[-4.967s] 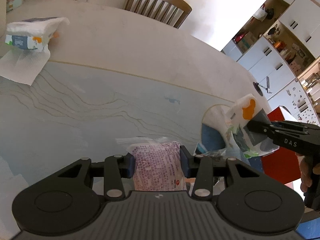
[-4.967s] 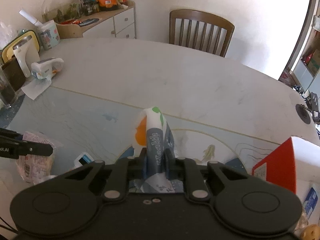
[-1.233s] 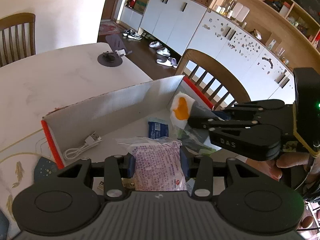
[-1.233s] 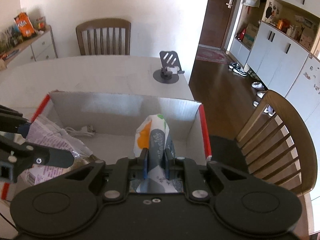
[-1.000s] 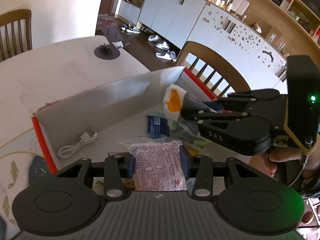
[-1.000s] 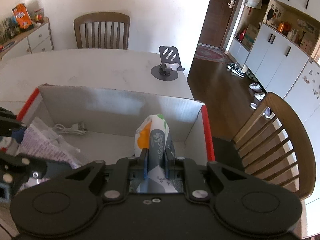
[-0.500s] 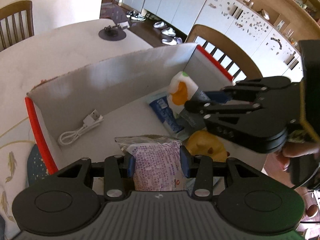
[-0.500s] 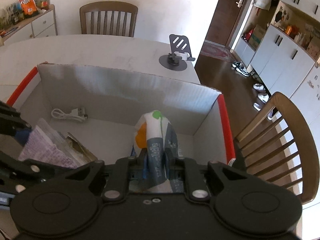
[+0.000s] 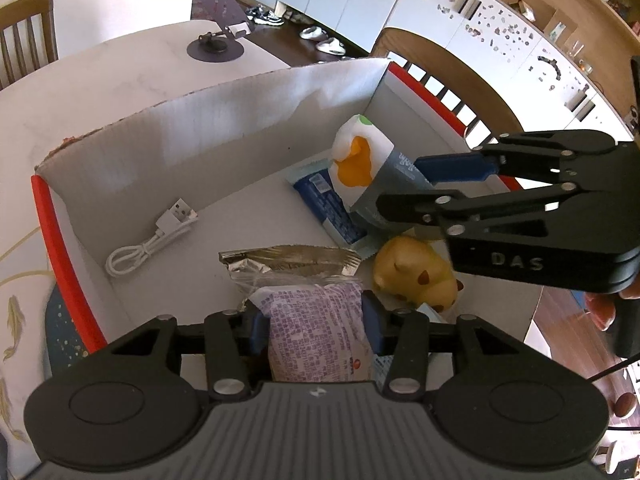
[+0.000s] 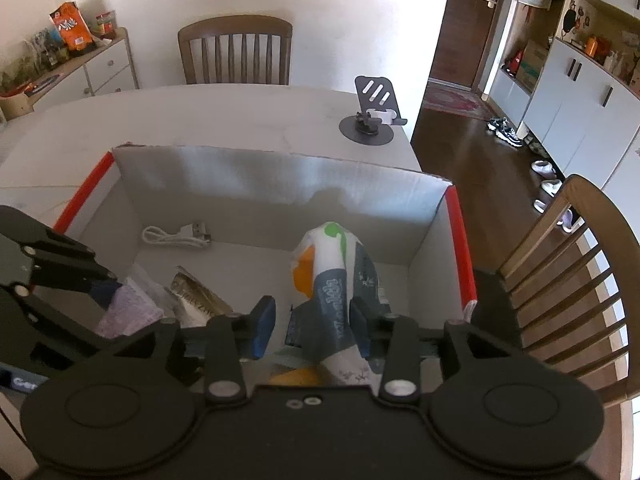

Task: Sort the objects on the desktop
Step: 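Lower both held packets into the box and open both tools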

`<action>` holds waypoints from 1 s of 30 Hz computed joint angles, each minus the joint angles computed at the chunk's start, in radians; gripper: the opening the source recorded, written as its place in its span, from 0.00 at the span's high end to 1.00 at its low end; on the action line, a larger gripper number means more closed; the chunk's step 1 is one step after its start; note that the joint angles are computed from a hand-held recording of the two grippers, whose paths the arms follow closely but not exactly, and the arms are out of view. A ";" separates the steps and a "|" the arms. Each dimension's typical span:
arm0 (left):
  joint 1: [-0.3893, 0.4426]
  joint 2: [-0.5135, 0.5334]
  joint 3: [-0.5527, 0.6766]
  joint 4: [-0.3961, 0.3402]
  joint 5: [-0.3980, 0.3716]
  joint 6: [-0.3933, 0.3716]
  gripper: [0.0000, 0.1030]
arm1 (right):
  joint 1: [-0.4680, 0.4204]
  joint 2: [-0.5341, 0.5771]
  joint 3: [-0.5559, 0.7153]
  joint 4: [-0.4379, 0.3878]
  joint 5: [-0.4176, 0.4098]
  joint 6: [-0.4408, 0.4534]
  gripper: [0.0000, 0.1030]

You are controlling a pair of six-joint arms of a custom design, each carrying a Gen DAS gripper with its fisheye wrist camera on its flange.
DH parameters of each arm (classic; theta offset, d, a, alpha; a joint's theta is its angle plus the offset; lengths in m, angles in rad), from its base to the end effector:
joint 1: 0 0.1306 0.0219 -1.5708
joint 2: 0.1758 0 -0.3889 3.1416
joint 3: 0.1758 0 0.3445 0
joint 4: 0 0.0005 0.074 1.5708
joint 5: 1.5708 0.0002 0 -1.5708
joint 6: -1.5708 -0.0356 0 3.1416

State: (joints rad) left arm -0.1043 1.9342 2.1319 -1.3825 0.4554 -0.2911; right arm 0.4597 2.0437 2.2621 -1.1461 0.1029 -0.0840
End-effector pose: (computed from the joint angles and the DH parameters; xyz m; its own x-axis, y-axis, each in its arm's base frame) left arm 0.5941 -0.0784 0.4337 -0.8085 0.3438 -0.4776 0.5118 0.8114 -0.2823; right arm 0.5921 0.2885 0.4275 -0.7470 -0.2767 -0.6045 -0.3246 0.9453 -0.0316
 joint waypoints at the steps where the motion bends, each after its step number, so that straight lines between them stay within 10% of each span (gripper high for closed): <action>1: 0.000 0.000 0.000 -0.001 0.001 -0.003 0.53 | -0.001 -0.006 -0.006 0.003 -0.006 -0.003 0.59; 30: 0.032 -0.191 -0.168 0.114 0.088 0.020 0.22 | -0.004 -0.211 -0.235 0.146 -0.086 -0.120 0.36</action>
